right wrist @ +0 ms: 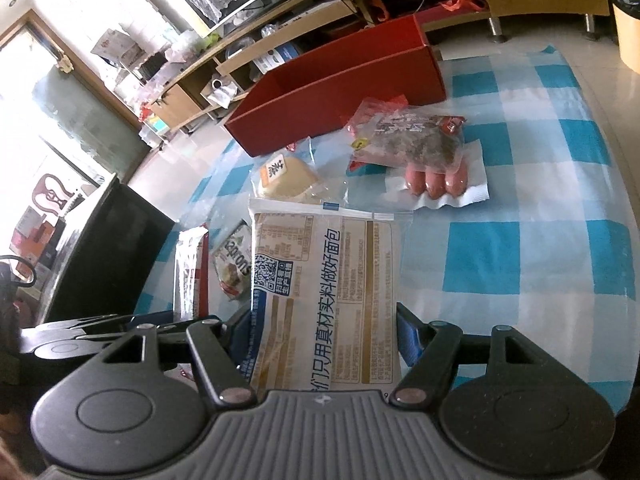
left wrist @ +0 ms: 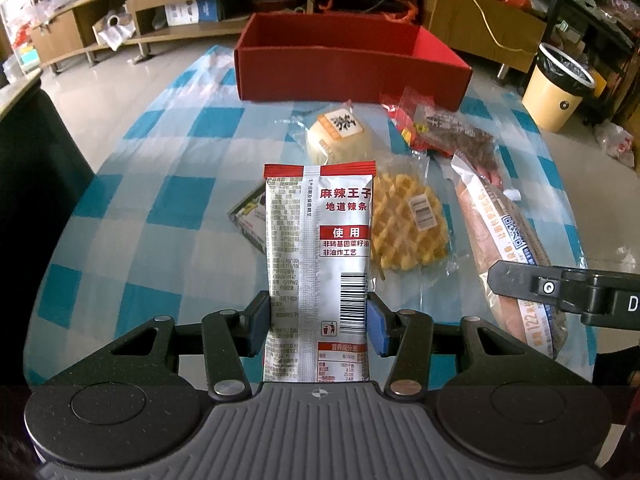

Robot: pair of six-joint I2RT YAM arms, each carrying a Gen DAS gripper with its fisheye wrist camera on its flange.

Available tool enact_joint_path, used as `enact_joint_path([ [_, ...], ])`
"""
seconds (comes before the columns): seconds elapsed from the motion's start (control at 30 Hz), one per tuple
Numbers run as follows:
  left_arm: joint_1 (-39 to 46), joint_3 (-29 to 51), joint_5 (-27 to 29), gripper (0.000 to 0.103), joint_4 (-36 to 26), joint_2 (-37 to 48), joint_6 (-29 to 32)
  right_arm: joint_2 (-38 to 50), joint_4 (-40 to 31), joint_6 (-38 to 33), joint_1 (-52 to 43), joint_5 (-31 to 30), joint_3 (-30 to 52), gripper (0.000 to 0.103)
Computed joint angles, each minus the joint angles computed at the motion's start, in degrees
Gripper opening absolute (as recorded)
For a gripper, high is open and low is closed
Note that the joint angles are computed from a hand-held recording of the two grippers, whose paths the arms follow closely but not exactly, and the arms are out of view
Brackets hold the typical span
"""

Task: Organize snacks
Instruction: 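Lift and carry the spicy strip packet and bread bag over the red box with both tools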

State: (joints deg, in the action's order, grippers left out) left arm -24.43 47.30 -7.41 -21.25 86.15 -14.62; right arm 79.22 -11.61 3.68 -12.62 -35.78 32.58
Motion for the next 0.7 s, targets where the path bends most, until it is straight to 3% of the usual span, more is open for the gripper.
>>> enact_joint_path([
  [0.7,-0.6,3.5,-1.1,0.057,2.2,0.2,1.2,1.4,4.7,4.9,-0.8,-5.3,2.2,0.068],
])
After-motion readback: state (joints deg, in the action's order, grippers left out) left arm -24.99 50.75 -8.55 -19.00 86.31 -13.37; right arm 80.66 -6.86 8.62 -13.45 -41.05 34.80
